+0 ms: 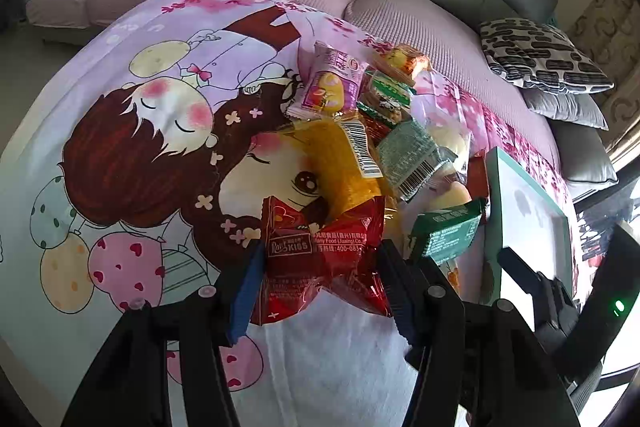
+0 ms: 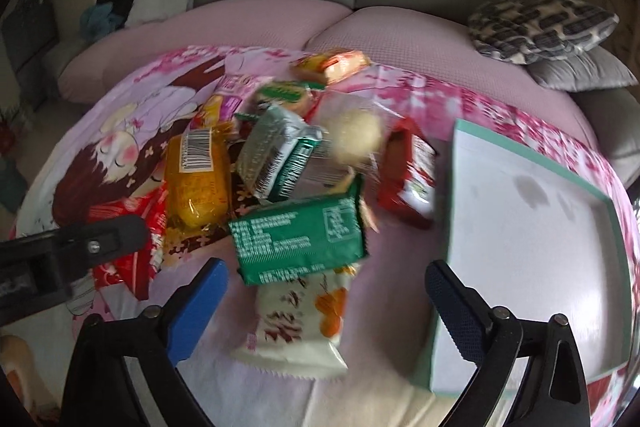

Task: Organize snacks
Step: 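Grasp the red snack bag with the left gripper while the right grasps the green package, then carry both snacks over the teal tray and open both grippers to drop them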

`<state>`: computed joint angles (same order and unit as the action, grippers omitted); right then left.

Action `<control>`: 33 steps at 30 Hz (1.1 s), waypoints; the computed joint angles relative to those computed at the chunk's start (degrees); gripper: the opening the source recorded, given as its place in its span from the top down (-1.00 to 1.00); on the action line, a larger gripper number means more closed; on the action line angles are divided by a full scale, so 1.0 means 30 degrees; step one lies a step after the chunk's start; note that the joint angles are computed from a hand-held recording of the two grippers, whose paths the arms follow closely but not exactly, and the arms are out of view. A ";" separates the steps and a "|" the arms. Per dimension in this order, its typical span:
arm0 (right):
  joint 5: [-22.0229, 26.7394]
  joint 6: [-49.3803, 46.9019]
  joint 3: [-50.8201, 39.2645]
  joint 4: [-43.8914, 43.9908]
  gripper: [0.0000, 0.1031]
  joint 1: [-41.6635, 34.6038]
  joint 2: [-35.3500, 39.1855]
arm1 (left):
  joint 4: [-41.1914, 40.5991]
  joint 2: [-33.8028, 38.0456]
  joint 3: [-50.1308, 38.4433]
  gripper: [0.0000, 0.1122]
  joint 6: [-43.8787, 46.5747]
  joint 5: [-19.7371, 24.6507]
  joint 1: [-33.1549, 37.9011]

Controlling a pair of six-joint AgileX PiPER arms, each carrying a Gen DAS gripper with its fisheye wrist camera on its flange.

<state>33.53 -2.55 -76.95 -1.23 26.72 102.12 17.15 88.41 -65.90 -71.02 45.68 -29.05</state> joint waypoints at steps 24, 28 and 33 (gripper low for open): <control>0.0226 -0.2132 -0.0652 0.3038 -0.30 -0.0822 -0.0491 | 0.1333 0.0016 -0.0557 -0.05 -0.1233 0.0779 -0.0837; 0.0448 -0.2259 -0.0749 0.3466 -0.30 -0.1551 -0.0955 | 0.1982 -0.0039 -0.0955 -0.05 -0.1764 0.0974 -0.1143; 0.0737 -0.1480 -0.1302 0.3199 -0.30 -0.2854 -0.0993 | 0.2004 0.0982 -0.3019 -0.05 -0.0929 0.1852 -0.1350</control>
<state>35.74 -6.99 -80.86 8.36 18.16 99.14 23.17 91.36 -74.96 -73.80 51.23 -33.10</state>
